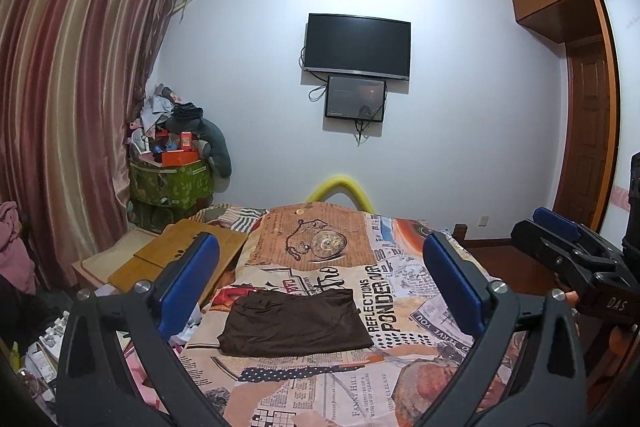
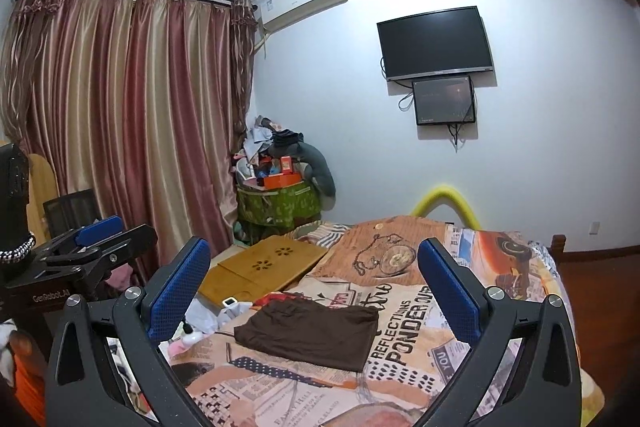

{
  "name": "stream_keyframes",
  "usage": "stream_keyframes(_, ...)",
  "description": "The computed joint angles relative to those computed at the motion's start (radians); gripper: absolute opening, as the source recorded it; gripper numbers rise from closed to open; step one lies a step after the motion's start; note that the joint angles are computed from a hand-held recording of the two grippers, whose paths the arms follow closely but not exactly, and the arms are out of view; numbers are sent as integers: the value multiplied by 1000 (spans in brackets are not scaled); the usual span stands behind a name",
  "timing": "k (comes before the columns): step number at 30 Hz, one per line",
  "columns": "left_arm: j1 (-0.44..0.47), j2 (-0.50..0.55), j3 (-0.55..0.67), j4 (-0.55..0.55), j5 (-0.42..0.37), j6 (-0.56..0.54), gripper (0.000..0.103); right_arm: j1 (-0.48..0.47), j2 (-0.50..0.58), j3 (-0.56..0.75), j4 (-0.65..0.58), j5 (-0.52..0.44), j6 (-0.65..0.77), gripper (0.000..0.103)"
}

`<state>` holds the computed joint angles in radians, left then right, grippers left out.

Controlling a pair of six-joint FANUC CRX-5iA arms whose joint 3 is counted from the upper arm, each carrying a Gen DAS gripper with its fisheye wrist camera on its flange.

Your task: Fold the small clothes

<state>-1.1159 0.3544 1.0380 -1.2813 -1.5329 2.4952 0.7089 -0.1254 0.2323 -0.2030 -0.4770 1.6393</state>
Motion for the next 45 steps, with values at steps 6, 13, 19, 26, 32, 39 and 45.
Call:
stream_keyframes(6,2,-2,-6,1,0,3,103,1,-3,-3,7,-1,-6,103)
stream_keyframes(13,3,-2,-8,1,3,7,103,0,0,5,7,-12,-13,103)
stream_keyframes(19,2,3,-6,-4,4,4,103,-7,2,10,-9,-17,0,103)
stream_keyframes(26,1,3,-12,-6,7,6,103,-9,1,12,-14,-19,-3,103)
stream_keyframes(32,-5,2,-11,-14,3,7,103,-9,0,11,-13,-19,-7,103)
stream_keyframes(39,-4,-7,-21,-11,9,8,103,-9,0,10,-14,-17,-7,103)
stream_keyframes(45,2,-20,-36,6,22,3,103,-10,-2,10,-23,-20,-8,103)
